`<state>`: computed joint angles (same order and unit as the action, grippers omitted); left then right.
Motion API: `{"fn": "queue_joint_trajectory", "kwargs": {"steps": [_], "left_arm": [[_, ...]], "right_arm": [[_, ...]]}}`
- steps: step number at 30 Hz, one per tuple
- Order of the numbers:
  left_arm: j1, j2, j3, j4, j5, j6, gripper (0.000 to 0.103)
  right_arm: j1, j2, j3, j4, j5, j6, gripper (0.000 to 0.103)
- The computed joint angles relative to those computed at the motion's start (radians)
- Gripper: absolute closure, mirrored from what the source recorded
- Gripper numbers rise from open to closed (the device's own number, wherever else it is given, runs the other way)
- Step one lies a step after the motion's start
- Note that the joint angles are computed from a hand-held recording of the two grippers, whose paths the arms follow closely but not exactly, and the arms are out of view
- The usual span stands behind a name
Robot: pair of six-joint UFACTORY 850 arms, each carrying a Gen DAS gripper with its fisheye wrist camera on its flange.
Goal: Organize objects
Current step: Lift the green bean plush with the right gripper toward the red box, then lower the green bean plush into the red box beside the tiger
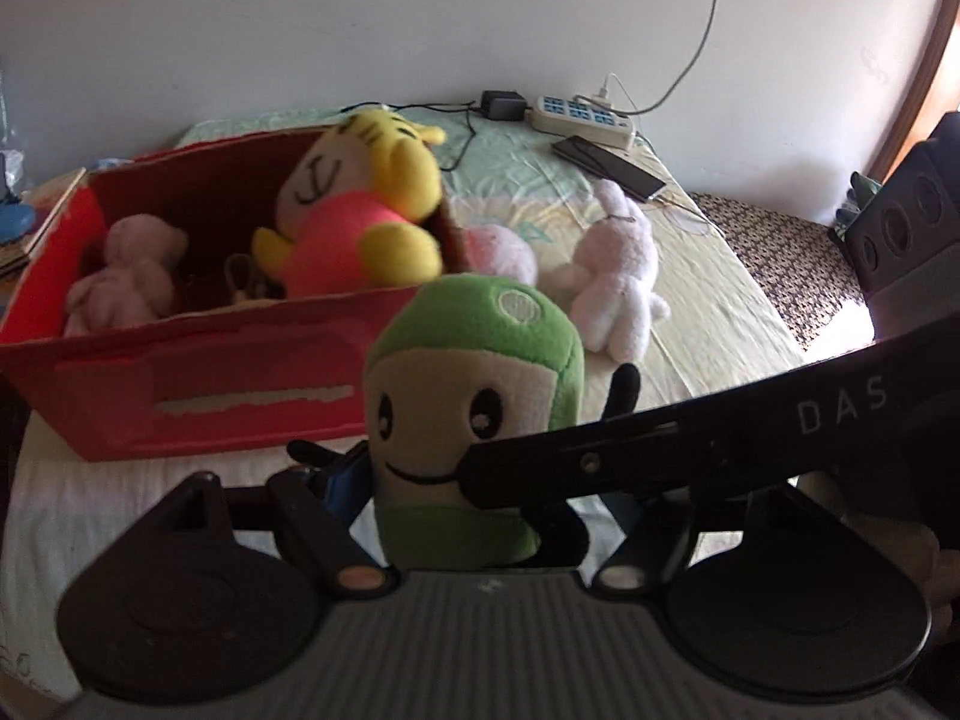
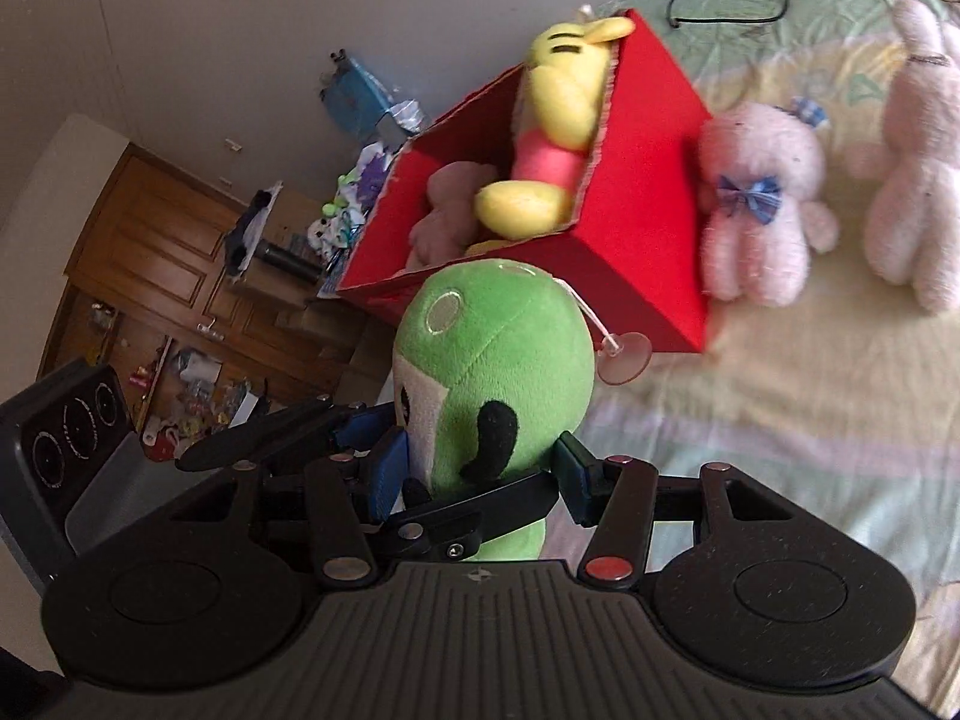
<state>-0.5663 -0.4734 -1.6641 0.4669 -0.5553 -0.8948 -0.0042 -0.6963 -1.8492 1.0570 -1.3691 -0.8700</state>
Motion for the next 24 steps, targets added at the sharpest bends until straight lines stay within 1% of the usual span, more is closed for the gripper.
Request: {"fn": "queue_joint_trajectory", "kwargs": {"steps": [2, 8, 14, 19, 24], "left_arm": [[0.014, 0.042, 0.052, 0.032, 0.013, -0.032, 0.028], [0.066, 0.152, 0.165, 0.046, 0.046, -0.014, 0.028], [0.126, 0.231, 0.227, 0.045, 0.129, 0.062, 0.028], [0.178, 0.245, 0.221, 0.044, 0.212, 0.147, 0.028], [0.227, 0.220, 0.172, -0.029, 0.293, 0.284, 0.028]], "right_arm": [[0.026, 0.001, -0.004, 0.009, 0.000, -0.008, 0.048], [0.096, 0.012, -0.010, 0.043, 0.027, 0.012, 0.048], [0.136, 0.032, -0.005, 0.123, 0.078, 0.021, 0.048], [0.163, 0.047, -0.010, 0.197, 0.167, -0.007, 0.048], [0.183, 0.039, -0.047, 0.260, 0.261, -0.045, 0.048]]}}
